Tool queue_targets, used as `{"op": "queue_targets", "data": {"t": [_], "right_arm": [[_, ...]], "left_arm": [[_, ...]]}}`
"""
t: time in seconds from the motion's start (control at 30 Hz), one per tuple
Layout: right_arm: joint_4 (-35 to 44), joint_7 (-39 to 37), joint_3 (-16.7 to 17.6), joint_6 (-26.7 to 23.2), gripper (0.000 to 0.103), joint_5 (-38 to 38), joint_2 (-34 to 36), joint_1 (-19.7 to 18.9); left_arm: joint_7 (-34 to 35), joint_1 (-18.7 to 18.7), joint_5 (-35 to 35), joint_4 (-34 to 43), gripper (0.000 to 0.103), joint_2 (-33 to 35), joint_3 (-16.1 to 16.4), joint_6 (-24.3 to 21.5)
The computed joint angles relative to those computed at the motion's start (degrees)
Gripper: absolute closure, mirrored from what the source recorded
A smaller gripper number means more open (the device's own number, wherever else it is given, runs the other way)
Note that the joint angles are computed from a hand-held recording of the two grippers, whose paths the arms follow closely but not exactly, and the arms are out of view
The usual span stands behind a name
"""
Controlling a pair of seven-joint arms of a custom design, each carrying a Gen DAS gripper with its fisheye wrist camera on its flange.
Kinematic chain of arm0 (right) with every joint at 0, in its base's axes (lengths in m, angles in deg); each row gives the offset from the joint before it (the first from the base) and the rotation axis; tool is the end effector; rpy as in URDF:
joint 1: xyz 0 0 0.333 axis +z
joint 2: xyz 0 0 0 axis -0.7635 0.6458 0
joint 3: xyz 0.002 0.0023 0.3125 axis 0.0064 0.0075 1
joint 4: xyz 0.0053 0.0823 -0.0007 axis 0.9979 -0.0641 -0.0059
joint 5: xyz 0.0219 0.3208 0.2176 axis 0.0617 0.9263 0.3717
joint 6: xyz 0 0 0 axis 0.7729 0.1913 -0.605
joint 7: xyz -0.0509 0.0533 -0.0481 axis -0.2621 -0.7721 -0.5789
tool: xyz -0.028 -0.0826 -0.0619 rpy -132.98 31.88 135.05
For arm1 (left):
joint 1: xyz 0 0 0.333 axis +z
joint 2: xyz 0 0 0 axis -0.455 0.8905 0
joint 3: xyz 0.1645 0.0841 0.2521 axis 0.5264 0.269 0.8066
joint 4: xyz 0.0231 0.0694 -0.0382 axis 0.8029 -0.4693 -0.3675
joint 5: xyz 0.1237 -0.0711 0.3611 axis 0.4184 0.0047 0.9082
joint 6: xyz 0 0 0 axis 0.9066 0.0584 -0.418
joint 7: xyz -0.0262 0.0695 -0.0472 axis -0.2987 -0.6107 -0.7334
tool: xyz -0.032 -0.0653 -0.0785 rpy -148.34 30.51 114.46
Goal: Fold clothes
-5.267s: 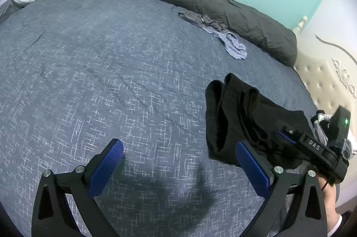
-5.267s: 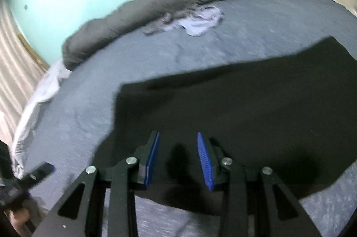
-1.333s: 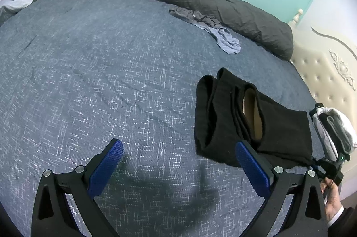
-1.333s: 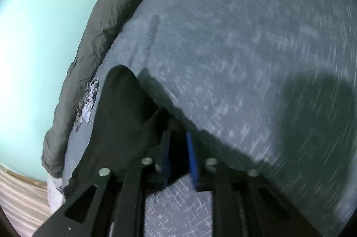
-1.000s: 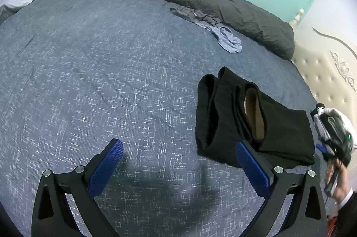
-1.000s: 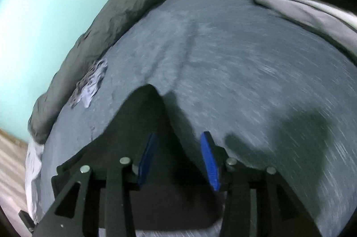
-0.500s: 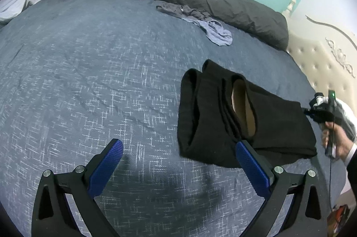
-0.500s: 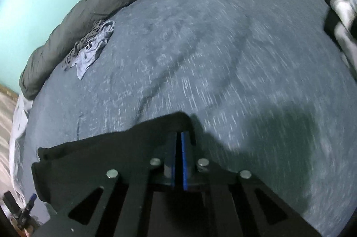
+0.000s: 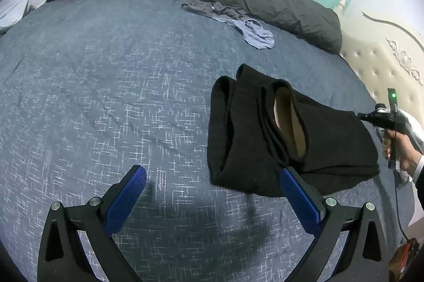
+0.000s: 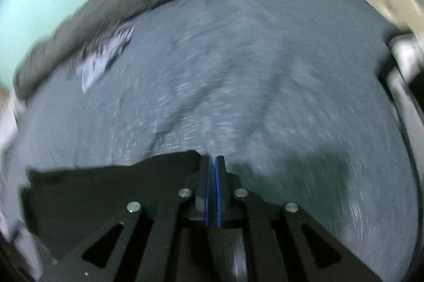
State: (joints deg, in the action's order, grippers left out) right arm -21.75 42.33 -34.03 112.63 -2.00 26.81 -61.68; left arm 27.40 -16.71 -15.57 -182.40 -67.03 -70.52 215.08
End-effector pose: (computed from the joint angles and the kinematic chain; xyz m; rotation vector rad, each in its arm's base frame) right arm 0.6989 -0.1066 0.3982 -2.0336 1.4967 -0.1035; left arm 0.3506 -0.1536 0.3843 -2.2311 1.3626 -0.8538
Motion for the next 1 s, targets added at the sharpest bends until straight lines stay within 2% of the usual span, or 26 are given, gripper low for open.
{"op": "queue_targets", "data": {"t": [0.03,0.1,0.2,0.27,0.37,0.47,0.57,0.63,0.7,0.83,0.9,1.0], "right_arm": [[-0.46,-1.33,0.63,-2.58,0.095,3.31,-0.86,-2.54],[-2.87,-3.78,0.19,-5.26,0.071,5.83,-3.01,-4.4],[-7.78,-7.34,-1.68,-10.82,0.069,7.91,-6.23,-6.24],[-11.57,-10.33,-3.11,-12.65,0.069,7.96,-8.23,-6.42],[-15.18,-14.0,-4.48,-12.58,0.069,9.26,-8.98,-5.98],[-15.8,-13.81,-5.29,-12.97,0.063,11.99,-7.96,-6.37],[-15.97,-14.85,-5.4,-13.81,0.063,13.34,-7.25,-6.7],[-16.04,-14.05,-5.51,-13.62,0.068,12.78,-6.87,-6.2],[-15.58,-11.95,-5.55,-14.52,0.085,12.89,-6.67,-6.19],[-13.51,-0.65,-6.57,-19.77,0.089,14.36,-6.85,-7.61],[-13.7,0.63,-6.64,-21.35,0.09,16.29,-7.55,-8.59],[-14.3,3.62,-7.09,-20.89,0.09,16.24,-6.97,-8.49]], "left_arm": [[-0.05,-0.04,-0.01,-0.07,0.0,-0.11,0.04,0.13],[-0.09,-0.07,-0.12,-0.27,0.0,-0.44,0.17,0.36],[-0.12,-0.29,-0.54,-0.55,0.0,-0.73,0.36,0.69],[-0.02,-0.44,-0.77,-0.62,0.0,-0.92,0.37,0.7],[0.07,-0.66,-1.07,-0.71,0.0,-1.34,0.4,0.6],[0.26,-0.82,-1.27,-0.78,0.0,-1.61,0.52,0.57],[0.52,-0.72,-1.38,-0.7,0.0,-1.38,0.53,0.83],[0.71,-0.78,-1.5,-0.65,0.0,-1.06,0.58,0.84],[0.87,-0.87,-1.6,-0.56,0.0,-0.7,0.61,0.77],[0.87,-0.67,-1.72,-0.59,0.0,-0.68,0.48,0.94],[0.8,-0.66,-1.82,-0.66,0.0,-0.72,0.38,0.91],[0.76,-0.71,-1.9,-0.56,0.0,-0.58,0.34,0.8]]}}
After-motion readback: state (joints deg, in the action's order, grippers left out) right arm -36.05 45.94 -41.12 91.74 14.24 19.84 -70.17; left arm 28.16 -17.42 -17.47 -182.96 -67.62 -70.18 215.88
